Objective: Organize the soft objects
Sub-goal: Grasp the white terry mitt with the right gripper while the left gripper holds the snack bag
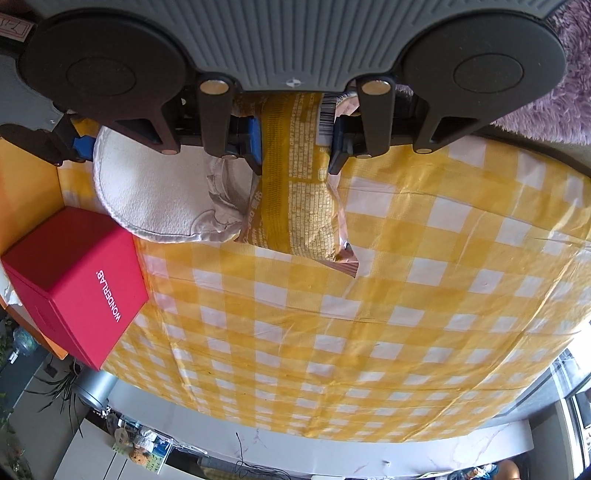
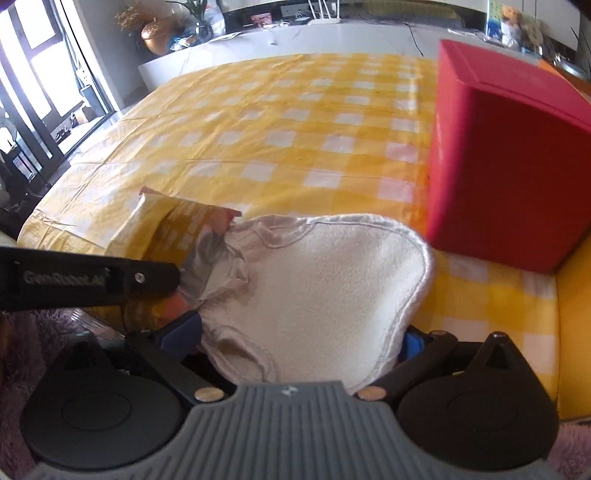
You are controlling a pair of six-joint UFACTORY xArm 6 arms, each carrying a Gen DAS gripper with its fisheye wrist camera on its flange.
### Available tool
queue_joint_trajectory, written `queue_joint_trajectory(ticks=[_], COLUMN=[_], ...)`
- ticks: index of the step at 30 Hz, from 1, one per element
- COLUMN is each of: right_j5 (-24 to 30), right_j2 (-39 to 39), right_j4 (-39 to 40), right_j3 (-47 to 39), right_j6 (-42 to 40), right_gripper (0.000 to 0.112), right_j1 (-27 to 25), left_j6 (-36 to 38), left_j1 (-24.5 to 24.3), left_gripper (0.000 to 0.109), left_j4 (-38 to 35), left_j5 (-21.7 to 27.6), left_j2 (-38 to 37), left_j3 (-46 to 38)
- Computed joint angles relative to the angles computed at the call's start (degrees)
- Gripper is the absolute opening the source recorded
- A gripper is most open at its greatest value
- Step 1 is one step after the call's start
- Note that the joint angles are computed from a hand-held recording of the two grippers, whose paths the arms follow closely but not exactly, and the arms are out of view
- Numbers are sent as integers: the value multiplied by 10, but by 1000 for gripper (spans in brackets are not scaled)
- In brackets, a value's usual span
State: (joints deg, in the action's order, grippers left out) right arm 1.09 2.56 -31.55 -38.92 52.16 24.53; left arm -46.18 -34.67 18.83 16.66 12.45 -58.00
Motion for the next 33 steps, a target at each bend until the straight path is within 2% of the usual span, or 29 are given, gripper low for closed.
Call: queue_joint_trajectory(ticks=[4,8,10,12,14,17,19,20,23,30,33], right_j5=[1,-5,0,4,6,-2,-16,-13,-7,4,1], right_j2=[10,20,23,18,16,20,22,22,19,-30,-61], right_j4=[-43,-103,-165,-236,-297,-316,-306,-314,-364,-435,-467], right_j3=[-8,-19,-28,-32,-39,-45,-45,-46,-52,-34,-21], right_j6=[22,60,110,168,209,206,182,183,218,312,354], right_gripper=[101,101,99,88,68,54,35,31,23,21,21], right_j1=[-2,-10,-13,-15,-17,-16,-15,-12,-9,-23,-31], left_j6=[33,25,29,33,26,13,6,4,-14,-113,-149], left_j1=[4,3,4,4,4,3,3,4,7,18,19], left_gripper=[40,40,40,40,40,40,40,40,40,40,40], left_j4=[-54,-42,-49,-53,-40,-19,-8,-3,17,120,156], left_j5=[-15,-16,-19,-24,-25,-30,-35,-36,-53,-93,-96], left_j2=[-2,-2,-3,-4,-4,-4,-5,-5,-12,-46,-70], left_j3=[10,10,12,15,15,17,18,19,28,58,70])
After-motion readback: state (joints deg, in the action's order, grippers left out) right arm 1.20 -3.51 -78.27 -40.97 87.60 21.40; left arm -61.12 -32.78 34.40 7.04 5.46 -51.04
